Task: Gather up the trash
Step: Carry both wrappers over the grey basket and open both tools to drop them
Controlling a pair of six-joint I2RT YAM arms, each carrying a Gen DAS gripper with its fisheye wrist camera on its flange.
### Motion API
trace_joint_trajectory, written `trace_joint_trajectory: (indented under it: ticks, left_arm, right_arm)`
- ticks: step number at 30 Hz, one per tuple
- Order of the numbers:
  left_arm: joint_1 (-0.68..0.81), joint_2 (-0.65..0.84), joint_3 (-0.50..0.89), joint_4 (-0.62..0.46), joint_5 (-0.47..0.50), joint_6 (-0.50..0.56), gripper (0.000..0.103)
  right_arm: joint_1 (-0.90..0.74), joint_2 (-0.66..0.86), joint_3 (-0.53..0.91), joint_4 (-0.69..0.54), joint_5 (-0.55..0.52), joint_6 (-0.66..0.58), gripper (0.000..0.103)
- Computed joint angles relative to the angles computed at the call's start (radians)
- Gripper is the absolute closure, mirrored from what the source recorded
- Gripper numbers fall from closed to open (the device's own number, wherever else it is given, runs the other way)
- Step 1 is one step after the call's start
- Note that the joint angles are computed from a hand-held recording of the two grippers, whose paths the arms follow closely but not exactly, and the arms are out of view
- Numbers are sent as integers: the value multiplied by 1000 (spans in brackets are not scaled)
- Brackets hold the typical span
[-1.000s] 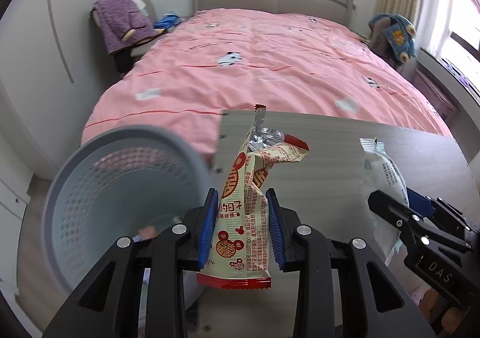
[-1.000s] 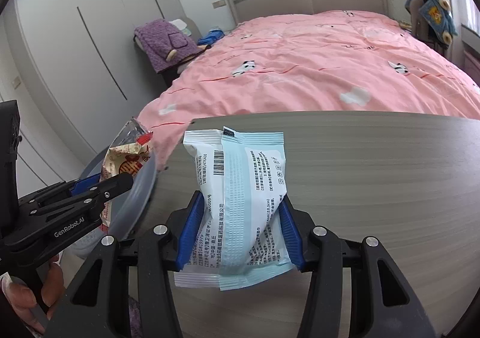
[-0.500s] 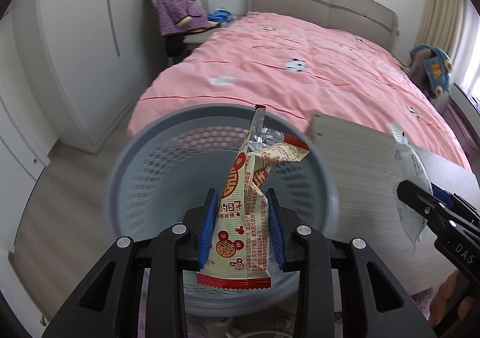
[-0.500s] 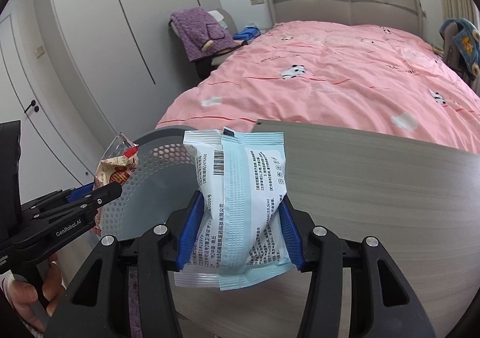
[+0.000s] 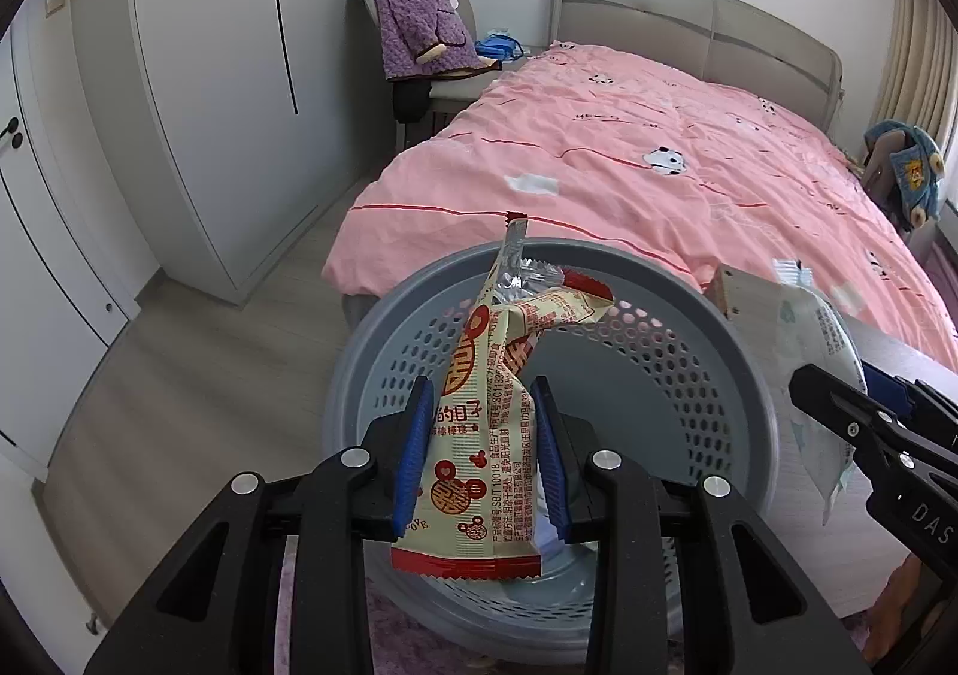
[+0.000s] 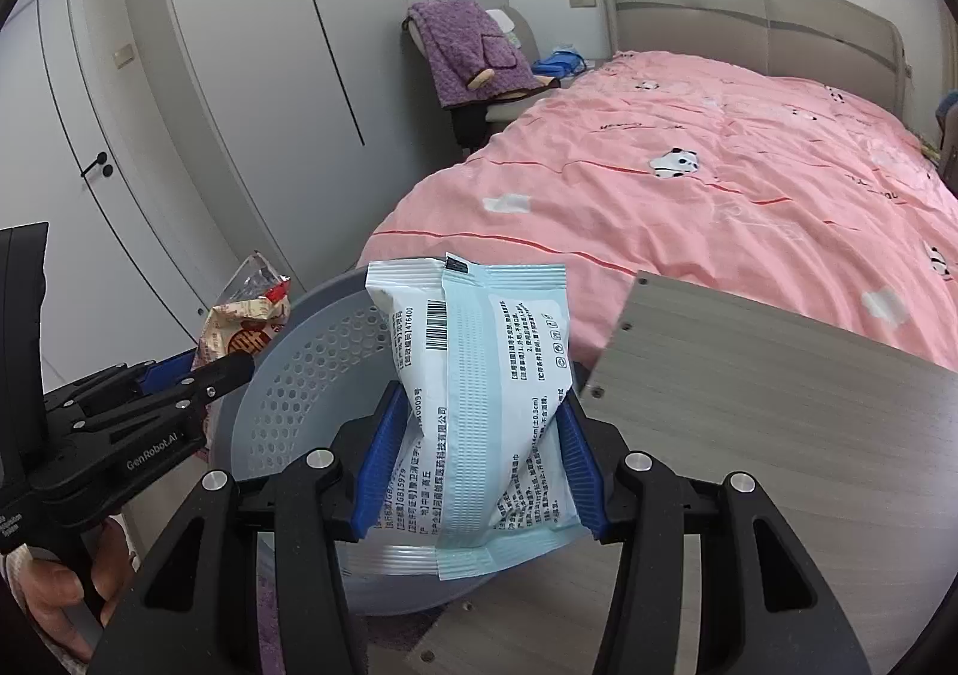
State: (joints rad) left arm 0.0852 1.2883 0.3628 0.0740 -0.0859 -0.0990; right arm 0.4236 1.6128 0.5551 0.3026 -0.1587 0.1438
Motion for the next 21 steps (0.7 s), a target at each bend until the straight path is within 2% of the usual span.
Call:
trace_joint_trajectory:
  ticks: [11, 21]
  left_arm:
    - [7, 194, 74, 78, 11, 11, 71]
    - [22, 279, 108, 106, 13, 13, 70]
  right_arm:
    - [36, 143, 121, -30, -12, 7, 53]
    - [55, 233, 188, -41, -13, -2, 52]
